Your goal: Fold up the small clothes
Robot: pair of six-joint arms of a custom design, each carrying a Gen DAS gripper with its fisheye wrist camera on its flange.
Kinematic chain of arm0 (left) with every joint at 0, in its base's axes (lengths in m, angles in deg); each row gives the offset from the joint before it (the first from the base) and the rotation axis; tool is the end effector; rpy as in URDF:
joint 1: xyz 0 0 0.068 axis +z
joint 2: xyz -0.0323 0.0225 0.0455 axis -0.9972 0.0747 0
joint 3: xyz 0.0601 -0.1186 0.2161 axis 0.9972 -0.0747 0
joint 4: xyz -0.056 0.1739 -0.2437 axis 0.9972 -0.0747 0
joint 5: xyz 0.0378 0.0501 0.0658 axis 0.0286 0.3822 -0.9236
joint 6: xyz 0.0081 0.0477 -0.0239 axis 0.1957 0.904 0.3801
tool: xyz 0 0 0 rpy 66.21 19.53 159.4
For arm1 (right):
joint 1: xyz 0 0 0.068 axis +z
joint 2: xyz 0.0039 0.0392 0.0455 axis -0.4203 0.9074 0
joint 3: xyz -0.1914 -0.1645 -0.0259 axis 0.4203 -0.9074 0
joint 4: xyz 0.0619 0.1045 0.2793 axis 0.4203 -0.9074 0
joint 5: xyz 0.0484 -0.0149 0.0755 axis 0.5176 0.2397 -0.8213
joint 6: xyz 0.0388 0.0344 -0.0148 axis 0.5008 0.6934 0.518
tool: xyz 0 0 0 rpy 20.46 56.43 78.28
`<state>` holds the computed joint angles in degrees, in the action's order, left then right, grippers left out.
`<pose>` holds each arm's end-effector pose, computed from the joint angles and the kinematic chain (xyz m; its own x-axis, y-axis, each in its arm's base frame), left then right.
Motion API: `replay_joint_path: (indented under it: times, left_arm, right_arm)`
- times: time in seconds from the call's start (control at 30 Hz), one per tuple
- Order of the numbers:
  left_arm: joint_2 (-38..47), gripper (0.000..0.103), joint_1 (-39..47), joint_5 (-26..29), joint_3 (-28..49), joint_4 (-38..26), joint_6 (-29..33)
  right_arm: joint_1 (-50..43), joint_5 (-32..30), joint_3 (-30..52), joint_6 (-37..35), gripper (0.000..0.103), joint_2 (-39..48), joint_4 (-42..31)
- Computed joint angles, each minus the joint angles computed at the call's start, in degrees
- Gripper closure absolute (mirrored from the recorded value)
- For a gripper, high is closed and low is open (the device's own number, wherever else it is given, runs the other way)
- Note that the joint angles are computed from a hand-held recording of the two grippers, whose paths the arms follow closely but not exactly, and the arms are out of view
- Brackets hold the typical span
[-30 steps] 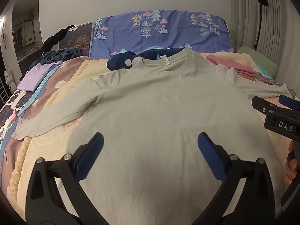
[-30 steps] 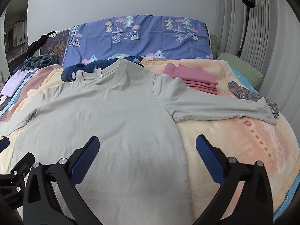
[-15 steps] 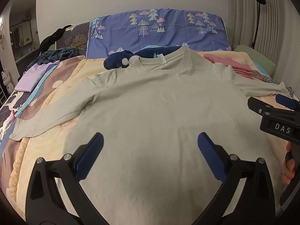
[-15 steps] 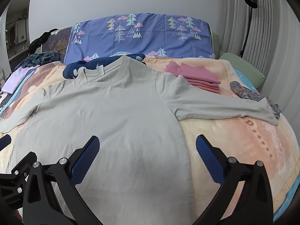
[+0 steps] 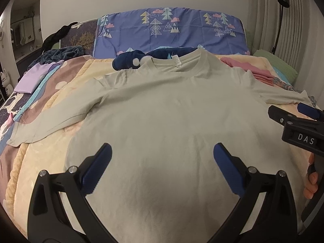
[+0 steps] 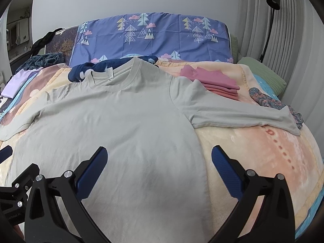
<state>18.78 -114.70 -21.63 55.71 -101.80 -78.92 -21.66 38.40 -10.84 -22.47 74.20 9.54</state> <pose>0.3050 -0.1589 0.1885 -0.6441 0.1050 -0.7577 0.1678 0.9858 -0.0061 0.2982 0.0083 0.1937 -0.6319 0.0800 -0.7709 0.2007 0.9776 -0.0631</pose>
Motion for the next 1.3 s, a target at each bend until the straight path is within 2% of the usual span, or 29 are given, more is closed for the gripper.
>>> replay_joint_path:
  times: [0.17, 0.3, 0.33, 0.37, 0.43, 0.47, 0.53, 0.6, 0.77, 0.87, 0.9, 0.97, 1.0, 1.03, 1.07, 1.17, 1.3]
  left_arm:
    - [-0.86, 0.002, 1.8, 1.7, -0.96, 0.64, 0.24]
    - [-3.92, 0.005, 8.74, 7.33, -3.51, 2.0, -1.03]
    - [-4.37, 0.015, 12.71, 10.01, -4.03, 2.03, -1.79]
    - [-4.21, 0.021, 16.91, 12.56, -4.08, 1.65, -2.6]
    - [-3.24, 0.041, 26.17, 17.06, -3.95, 0.87, -5.24]
    - [-2.59, 0.045, 31.04, 19.67, -3.99, 1.05, -6.48]
    - [0.23, 0.048, 42.18, 25.97, -3.56, 2.53, -8.76]
    - [5.04, 0.048, 51.37, 30.93, -1.48, 3.83, -9.86]
    - [22.5, 0.045, 64.22, 34.64, 12.38, 2.66, -13.3]
    - [32.23, 0.041, 66.97, 36.67, 21.9, 2.47, -17.76]
    - [34.02, 0.043, 67.07, 36.87, 23.69, 2.82, -19.16]
    - [38.32, 0.051, 67.13, 37.17, 28.33, 3.76, -21.9]
    - [39.55, 0.064, 66.78, 36.42, 29.97, 3.78, -22.82]
    - [41.05, 0.096, 66.38, 36.65, 31.91, 4.51, -22.93]
    - [42.14, 0.101, 65.78, 36.33, 34.06, 3.5, -22.34]
    - [38.48, 0.101, 62.82, 36.44, 32.71, 6.03, -21.53]
    - [29.63, 0.101, 51.36, 38.89, 30.73, 6.14, -13.33]
  right_arm:
    - [0.05, -0.04, 0.14, -0.07, 0.001, 0.17, -0.22]
    - [0.11, 0.15, 0.63, -1.07, 0.001, 0.9, -0.34]
    - [0.05, 0.02, 0.83, -1.34, 0.001, 1.23, -0.29]
    - [-0.03, -0.32, 1.04, -1.55, 0.001, 1.61, -0.13]
    - [-0.78, -3.44, 1.71, -1.82, 0.001, 2.4, -0.06]
    - [-1.44, -6.16, 1.92, -1.76, 0.001, 2.63, -0.02]
    - [-2.58, -11.66, 2.32, -0.95, 0.001, 3.06, -0.35]
    - [-2.44, -12.7, 2.07, -0.46, 0.001, 3.33, 0.34]
    - [-1.17, -10.4, 3.56, -1.61, 0.001, 6.17, -0.47]
    - [-1.36, -9.09, 4.47, -0.97, 0.001, 7.85, -0.86]
    - [-1.52, -8.84, 4.64, -0.68, 0.001, 8.23, -0.83]
    - [-1.8, -8.44, 5.11, 0.06, 0.001, 8.73, -1.14]
    - [-2.05, -8.38, 5.22, 0.17, 0.001, 8.86, -1.25]
    - [-2.23, -8.23, 5.41, 0.31, 0.001, 8.96, -1.44]
    - [-2.44, -7.97, 5.62, 0.38, 0.001, 9.26, -1.47]
    - [-3.09, -7.61, 5.99, 0.05, 0.001, 10.25, -0.83]
    - [-4.42, -8.12, 7.84, 0.68, 0.001, 13.32, -0.6]
